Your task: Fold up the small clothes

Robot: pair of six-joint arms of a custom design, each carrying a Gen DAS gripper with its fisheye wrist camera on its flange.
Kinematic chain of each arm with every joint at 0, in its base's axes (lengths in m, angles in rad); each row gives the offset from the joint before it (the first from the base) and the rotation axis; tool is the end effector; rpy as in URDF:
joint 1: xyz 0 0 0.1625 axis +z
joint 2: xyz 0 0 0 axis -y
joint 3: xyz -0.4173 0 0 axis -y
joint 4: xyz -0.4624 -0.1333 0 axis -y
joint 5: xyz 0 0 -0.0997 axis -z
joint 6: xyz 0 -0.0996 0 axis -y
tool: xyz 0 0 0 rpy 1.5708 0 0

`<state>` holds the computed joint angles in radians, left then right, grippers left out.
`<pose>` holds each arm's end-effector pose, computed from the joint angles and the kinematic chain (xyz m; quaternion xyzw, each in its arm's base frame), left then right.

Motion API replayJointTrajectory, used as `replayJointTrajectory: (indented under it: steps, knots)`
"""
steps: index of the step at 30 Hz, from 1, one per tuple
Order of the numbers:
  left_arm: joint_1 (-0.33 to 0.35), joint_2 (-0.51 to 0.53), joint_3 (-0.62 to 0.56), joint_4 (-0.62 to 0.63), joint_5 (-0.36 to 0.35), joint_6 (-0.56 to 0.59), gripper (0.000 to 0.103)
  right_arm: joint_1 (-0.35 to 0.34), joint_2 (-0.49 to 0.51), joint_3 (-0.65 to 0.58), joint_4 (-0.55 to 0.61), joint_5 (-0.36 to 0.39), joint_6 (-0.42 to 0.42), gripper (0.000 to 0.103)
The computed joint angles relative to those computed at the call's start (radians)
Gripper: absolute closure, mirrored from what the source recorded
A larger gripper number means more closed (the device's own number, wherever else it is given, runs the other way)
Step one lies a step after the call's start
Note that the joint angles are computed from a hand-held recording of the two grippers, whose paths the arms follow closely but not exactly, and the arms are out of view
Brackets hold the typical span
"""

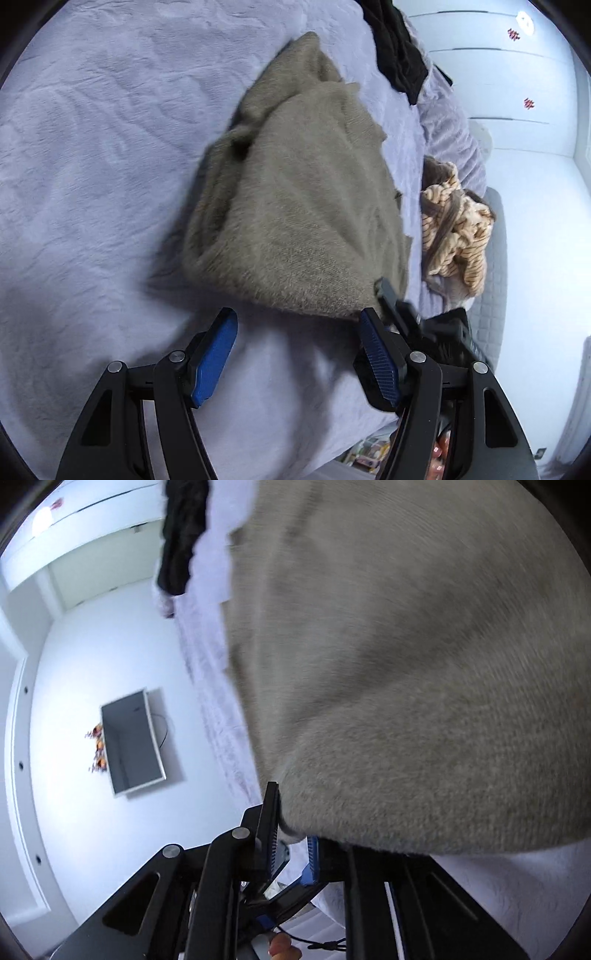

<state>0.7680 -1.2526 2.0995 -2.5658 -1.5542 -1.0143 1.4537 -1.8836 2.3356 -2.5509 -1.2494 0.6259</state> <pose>-0.3019 -0.4792 0.1286 0.1059 -0.9916 0.0520 0.0533 0.1144 -0.4376 0.3262 0.3070 0.9031 -0.2105 0.2143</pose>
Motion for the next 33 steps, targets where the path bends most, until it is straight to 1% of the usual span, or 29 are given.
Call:
replayJointTrajectory:
  steps: [1,4,6,8,11,13,14,15,16,17,18,19,21,22,24,26,27,28,29,31,33]
  knots:
    - [0.001,0.013,-0.005,-0.029,0.003,-0.008,0.034,0.003,-0.004,-0.009,0.025,-0.002,-0.019,0.093]
    - [0.010,0.059,-0.034,-0.087,0.026,-0.020,0.034,0.021,0.006,-0.032,0.088,-0.036,-0.066,0.094]
    - [0.012,0.087,-0.063,-0.074,0.055,-0.005,0.034,0.023,0.013,-0.030,0.099,-0.043,-0.067,0.094]
    - [0.010,0.112,-0.094,-0.033,0.101,0.010,0.034,0.011,0.000,-0.025,0.124,-0.039,-0.078,0.094]
    - [-0.001,0.132,-0.125,0.021,0.178,0.014,0.034,0.013,0.005,-0.049,0.202,-0.066,-0.123,0.094]
    - [-0.021,0.143,-0.147,0.074,0.252,0.037,0.052,0.024,0.010,-0.059,0.239,-0.086,-0.143,0.094]
    - [-0.029,0.147,-0.159,0.112,0.279,0.054,0.072,0.027,0.010,-0.064,0.258,-0.094,-0.150,0.094]
    - [-0.039,0.158,-0.180,0.161,0.314,0.070,0.086,0.031,0.009,-0.071,0.279,-0.101,-0.156,0.094]
    - [-0.047,0.161,-0.185,0.187,0.340,0.086,0.088,0.037,0.013,-0.085,0.304,-0.110,-0.163,0.094]
    - [-0.054,0.163,-0.190,0.196,0.356,0.102,0.089,0.045,0.015,-0.102,0.338,-0.125,-0.177,0.094]
    - [-0.066,0.168,-0.198,0.209,0.384,0.132,0.092,0.056,0.020,-0.125,0.377,-0.147,-0.193,0.093]
    - [-0.078,0.169,-0.201,0.223,0.409,0.165,0.092,0.068,0.026,-0.150,0.416,-0.174,-0.205,0.090]
    - [-0.116,0.180,-0.214,0.258,0.484,0.265,0.092,0.101,0.038,-0.213,0.495,-0.252,-0.235,0.090]
    - [-0.139,0.188,-0.219,0.266,0.524,0.333,0.092,0.113,0.036,-0.235,0.524,-0.286,-0.250,0.090]
    - [-0.170,0.203,-0.225,0.264,0.574,0.444,0.092,0.145,0.076,-0.320,0.586,-0.366,-0.281,0.089]
    - [-0.189,0.213,-0.229,0.257,0.600,0.534,0.092,0.167,0.129,-0.406,0.649,-0.412,-0.303,0.053]
    - [-0.196,0.217,-0.229,0.250,0.609,0.575,0.092,0.177,0.172,-0.463,0.678,-0.422,-0.320,0.019]
    - [-0.204,0.227,-0.234,0.244,0.618,0.618,0.092,0.176,0.199,-0.499,0.690,-0.417,-0.348,0.014]
    - [-0.211,0.229,-0.234,0.240,0.624,0.645,0.092,0.179,0.235,-0.539,0.699,-0.412,-0.373,0.014]
    - [-0.222,0.236,-0.237,0.234,0.631,0.690,0.092,0.201,0.339,-0.651,0.741,-0.421,-0.404,0.014]
    - [-0.228,0.238,-0.237,0.228,0.635,0.720,0.092,0.219,0.462,-0.782,0.823,-0.423,-0.444,0.014]
